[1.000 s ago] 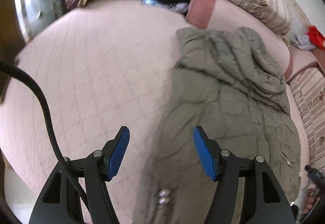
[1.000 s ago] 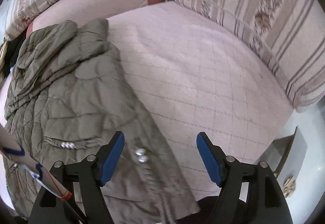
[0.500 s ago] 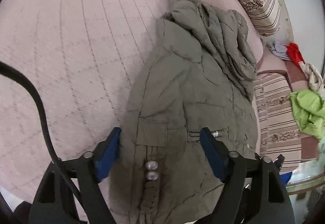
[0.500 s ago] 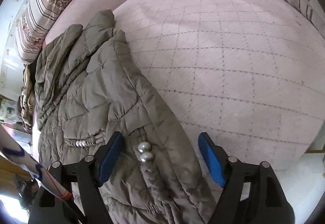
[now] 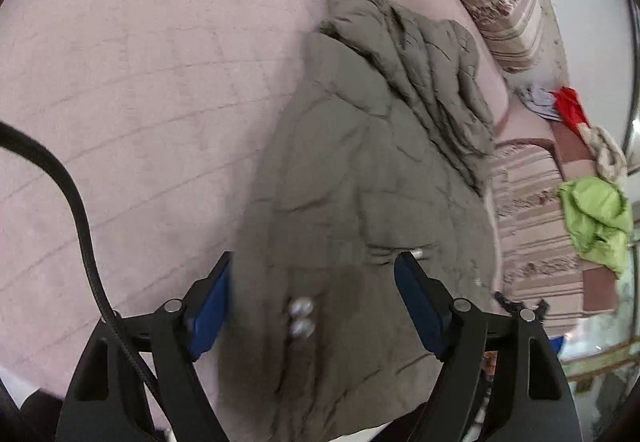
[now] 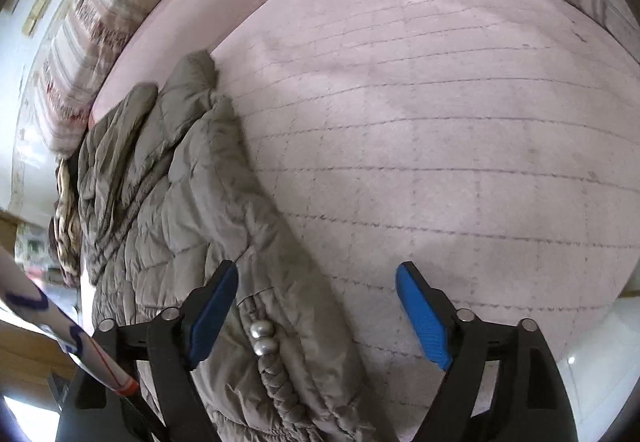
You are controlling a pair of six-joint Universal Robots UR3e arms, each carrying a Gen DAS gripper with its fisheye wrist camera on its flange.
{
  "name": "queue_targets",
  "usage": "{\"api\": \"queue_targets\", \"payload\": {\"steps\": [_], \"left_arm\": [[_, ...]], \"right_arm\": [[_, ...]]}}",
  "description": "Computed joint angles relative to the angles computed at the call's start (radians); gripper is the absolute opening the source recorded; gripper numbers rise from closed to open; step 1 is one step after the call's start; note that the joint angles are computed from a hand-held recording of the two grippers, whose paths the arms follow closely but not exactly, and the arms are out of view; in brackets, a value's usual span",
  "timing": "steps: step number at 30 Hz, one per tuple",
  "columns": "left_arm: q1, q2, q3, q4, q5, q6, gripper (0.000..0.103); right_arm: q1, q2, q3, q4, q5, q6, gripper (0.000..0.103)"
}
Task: Fold large clothes
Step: 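Grasp the hem with both tools and lift it toward the hood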
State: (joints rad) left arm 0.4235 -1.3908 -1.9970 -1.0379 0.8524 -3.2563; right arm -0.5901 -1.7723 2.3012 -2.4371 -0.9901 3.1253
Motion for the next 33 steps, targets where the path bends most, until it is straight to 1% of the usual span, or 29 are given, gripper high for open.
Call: {"api": "queue_targets", "payload": {"steps": [2, 4, 5, 7, 8, 10, 13, 15, 17, 19, 20, 22, 23, 25, 27, 29, 30, 31, 33], "left_arm": [[-0.008, -0.047, -0.002, 0.041, -0.032, -0.003, 0.09], [0.008, -0.028, -0.041, 0.065, -0.072, -0.001, 0.091], [0.015, -0.02, -0.052, 0.053, -0.094, 0.015, 0.091], [0.069, 0.043, -0.111, -0.057, -0.189, 0.114, 0.091], [0.083, 0.066, -0.133, -0.085, -0.209, 0.14, 0.091], [0.134, 0.167, -0.202, -0.218, -0.263, 0.242, 0.091], [0.132, 0.235, -0.259, -0.286, -0.298, 0.298, 0.091], [0.099, 0.237, -0.282, -0.198, -0.286, 0.253, 0.091], [0.073, 0.205, -0.284, -0.114, -0.28, 0.197, 0.091], [0.057, 0.16, -0.276, -0.047, -0.288, 0.14, 0.09], [0.039, 0.132, -0.27, 0.009, -0.28, 0.095, 0.088], [-0.007, 0.087, -0.248, 0.111, -0.24, 0.01, 0.088], [-0.024, 0.077, -0.245, 0.143, -0.221, -0.015, 0.087], [-0.076, 0.062, -0.225, 0.213, -0.15, -0.075, 0.084], [-0.115, 0.06, -0.202, 0.227, -0.084, -0.101, 0.074], [-0.133, 0.07, -0.194, 0.225, -0.038, -0.114, 0.068], [-0.142, 0.07, -0.189, 0.227, -0.017, -0.128, 0.066], [-0.151, 0.065, -0.18, 0.228, 0.002, -0.146, 0.064], [-0.17, 0.047, -0.154, 0.221, 0.035, -0.174, 0.062]], "right_arm": [[0.026, 0.016, -0.015, 0.03, 0.009, -0.04, 0.09], [0.018, -0.006, -0.016, 0.105, 0.042, -0.111, 0.09], [0.006, -0.021, -0.023, 0.19, 0.079, -0.179, 0.09], [-0.023, -0.055, -0.018, 0.311, 0.123, -0.28, 0.09], [-0.038, -0.072, -0.009, 0.358, 0.141, -0.32, 0.09], [-0.102, -0.116, 0.015, 0.498, 0.201, -0.43, 0.09], [-0.176, -0.132, 0.04, 0.65, 0.276, -0.541, 0.09], [-0.208, -0.138, 0.054, 0.71, 0.306, -0.581, 0.089], [-0.207, -0.14, 0.068, 0.704, 0.319, -0.587, 0.088], [-0.2, -0.148, 0.084, 0.732, 0.336, -0.619, 0.085], [-0.185, -0.144, 0.087, 0.73, 0.342, -0.62, 0.084], [-0.153, -0.152, 0.097, 0.726, 0.337, -0.627, 0.08], [-0.133, -0.164, 0.108, 0.7, 0.33, -0.611, 0.079], [-0.097, -0.207, 0.145, 0.624, 0.312, -0.553, 0.074], [-0.08, -0.25, 0.181, 0.573, 0.302, -0.506, 0.068], [-0.071, -0.277, 0.212, 0.538, 0.304, -0.474, 0.063], [-0.076, -0.286, 0.219, 0.543, 0.308, -0.475, 0.061], [-0.074, -0.287, 0.229, 0.527, 0.312, -0.458, 0.061], [-0.05, -0.272, 0.234, 0.473, 0.315, -0.416, 0.061]]}}
